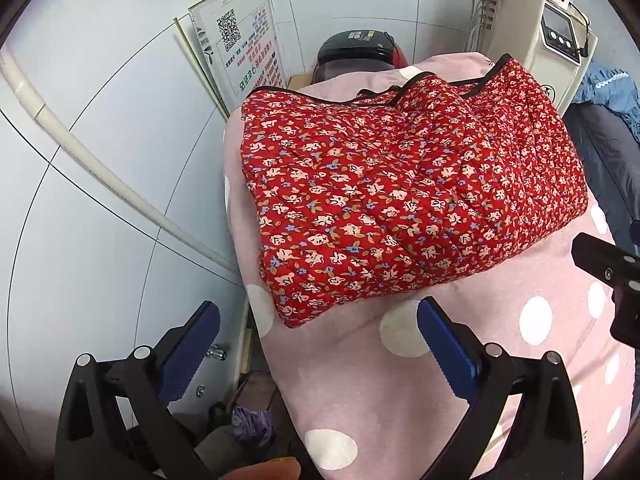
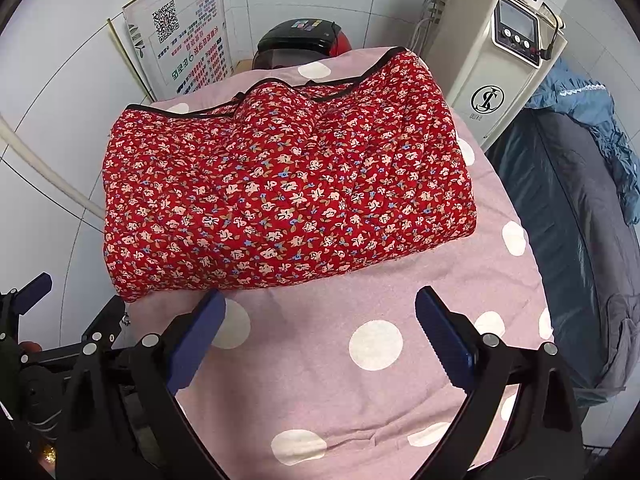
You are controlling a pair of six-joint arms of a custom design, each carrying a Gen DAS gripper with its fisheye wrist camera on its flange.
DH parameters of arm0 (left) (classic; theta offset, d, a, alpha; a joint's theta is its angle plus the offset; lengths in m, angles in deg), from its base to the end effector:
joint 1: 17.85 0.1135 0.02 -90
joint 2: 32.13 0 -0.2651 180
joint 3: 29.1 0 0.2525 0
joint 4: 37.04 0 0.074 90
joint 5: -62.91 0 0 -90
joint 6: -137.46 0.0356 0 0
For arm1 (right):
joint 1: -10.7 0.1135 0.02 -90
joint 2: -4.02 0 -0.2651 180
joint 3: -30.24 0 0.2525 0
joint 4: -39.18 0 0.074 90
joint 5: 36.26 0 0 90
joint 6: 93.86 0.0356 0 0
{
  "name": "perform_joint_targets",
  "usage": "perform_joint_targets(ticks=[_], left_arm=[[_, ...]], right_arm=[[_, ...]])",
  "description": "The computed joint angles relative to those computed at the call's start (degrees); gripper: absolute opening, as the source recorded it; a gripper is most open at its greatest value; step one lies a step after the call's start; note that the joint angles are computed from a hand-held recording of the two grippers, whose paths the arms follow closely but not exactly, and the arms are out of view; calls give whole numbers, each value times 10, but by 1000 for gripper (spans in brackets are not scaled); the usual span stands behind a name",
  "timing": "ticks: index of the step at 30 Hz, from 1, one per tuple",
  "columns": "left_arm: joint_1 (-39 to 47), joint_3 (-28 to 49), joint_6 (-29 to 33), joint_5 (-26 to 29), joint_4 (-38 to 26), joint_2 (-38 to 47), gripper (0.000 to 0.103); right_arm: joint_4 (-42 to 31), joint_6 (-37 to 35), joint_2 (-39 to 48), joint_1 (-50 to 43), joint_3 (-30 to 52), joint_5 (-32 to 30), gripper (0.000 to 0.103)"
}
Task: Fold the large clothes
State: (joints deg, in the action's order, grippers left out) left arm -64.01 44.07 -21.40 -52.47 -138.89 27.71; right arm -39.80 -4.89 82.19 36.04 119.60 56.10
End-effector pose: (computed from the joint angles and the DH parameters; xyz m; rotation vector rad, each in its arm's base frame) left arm 0.1047 -0.0870 0.2948 -0.5468 2.6834 0.3014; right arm 0.2309 0.1077 0.3205 -0.6172 2.6835 0.0584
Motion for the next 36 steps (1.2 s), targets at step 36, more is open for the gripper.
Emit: perform_joint_targets(ticks=[36], left_arm=[[-1, -14, -11, 19, 1, -17, 97]], right_arm=[[-1, 19, -1, 13, -13, 9, 95]])
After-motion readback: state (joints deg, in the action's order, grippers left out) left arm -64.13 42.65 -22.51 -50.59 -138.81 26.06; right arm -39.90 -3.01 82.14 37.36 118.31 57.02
